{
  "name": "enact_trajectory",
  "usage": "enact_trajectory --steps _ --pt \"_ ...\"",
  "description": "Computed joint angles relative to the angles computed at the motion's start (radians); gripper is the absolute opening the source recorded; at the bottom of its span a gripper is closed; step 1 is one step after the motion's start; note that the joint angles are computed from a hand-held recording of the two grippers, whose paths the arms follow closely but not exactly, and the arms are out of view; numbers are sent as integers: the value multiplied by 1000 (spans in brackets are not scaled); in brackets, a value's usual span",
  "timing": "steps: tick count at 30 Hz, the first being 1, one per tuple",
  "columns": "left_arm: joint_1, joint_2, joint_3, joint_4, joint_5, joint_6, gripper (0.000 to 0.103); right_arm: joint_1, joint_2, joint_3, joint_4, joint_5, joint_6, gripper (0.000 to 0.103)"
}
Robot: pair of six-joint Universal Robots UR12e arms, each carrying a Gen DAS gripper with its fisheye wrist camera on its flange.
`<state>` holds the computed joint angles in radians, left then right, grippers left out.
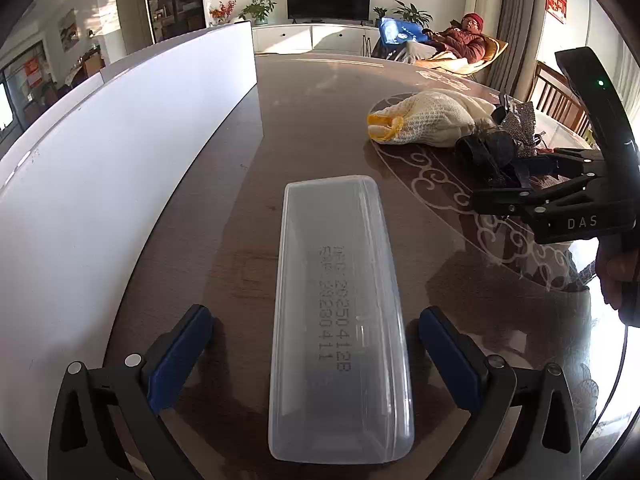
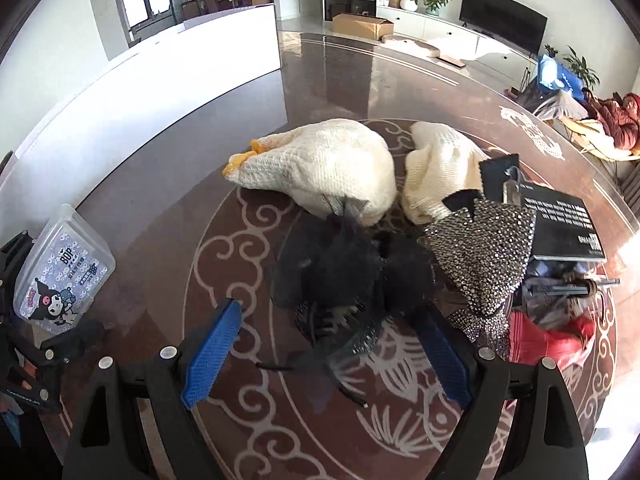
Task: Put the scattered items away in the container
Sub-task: 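Hold the plastic box in the left gripper while the right gripper grasps the black fascinator, then lift the Kuromi box and black fascinator off the table with both grippers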
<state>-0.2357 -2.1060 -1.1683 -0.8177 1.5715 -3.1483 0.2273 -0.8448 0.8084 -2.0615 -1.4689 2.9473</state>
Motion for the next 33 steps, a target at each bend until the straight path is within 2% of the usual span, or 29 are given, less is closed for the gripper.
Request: enact_trajectory --steps 3,7,8,10,11,12,14,16,18,20,22,23,24,25,33 --pt "0 1 -1 0 2 -1 103 9 37 -67 40 15 -53 89" --pt "0 1 0 -1 3 -4 103 9 58 -106 65 25 -38 85" --pt "0 0 1 -2 3 -5 103 9 54 -99 61 29 -38 80" --pt "0 0 1 -1 2 -6 103 9 32 -63 35 35 -39 59" --pt "1 2 -3 6 -5 -5 103 9 16 -38 23 42 -36 42" --pt "3 7 -13 26 -19 -4 93 8 -1 -10 16 57 -33 41" --pt "1 20 -39 67 -19 6 71 12 -45 64 -14 83 -49 41" --pt "-2 38 -65 79 -32 25 65 14 -96 150 -51 115 -65 41" --pt "-3 60 -94 81 -63 35 60 11 -149 238 -86 150 -43 41" --pt "-7 85 -136 111 -71 18 60 13 -200 327 -152 123 -8 43" --pt "-20 99 -167 144 -31 16 65 16 -237 398 -221 83 10 59" --pt "-27 99 -168 140 -6 28 79 16 -250 424 -245 74 10 72" --pt "-32 97 -164 132 12 37 97 18 -259 443 -267 60 8 74" --pt "-35 93 -161 131 27 39 101 21 -264 457 -287 44 3 74" --pt "-24 89 -165 148 19 -8 103 16 -264 469 -313 46 -2 82"
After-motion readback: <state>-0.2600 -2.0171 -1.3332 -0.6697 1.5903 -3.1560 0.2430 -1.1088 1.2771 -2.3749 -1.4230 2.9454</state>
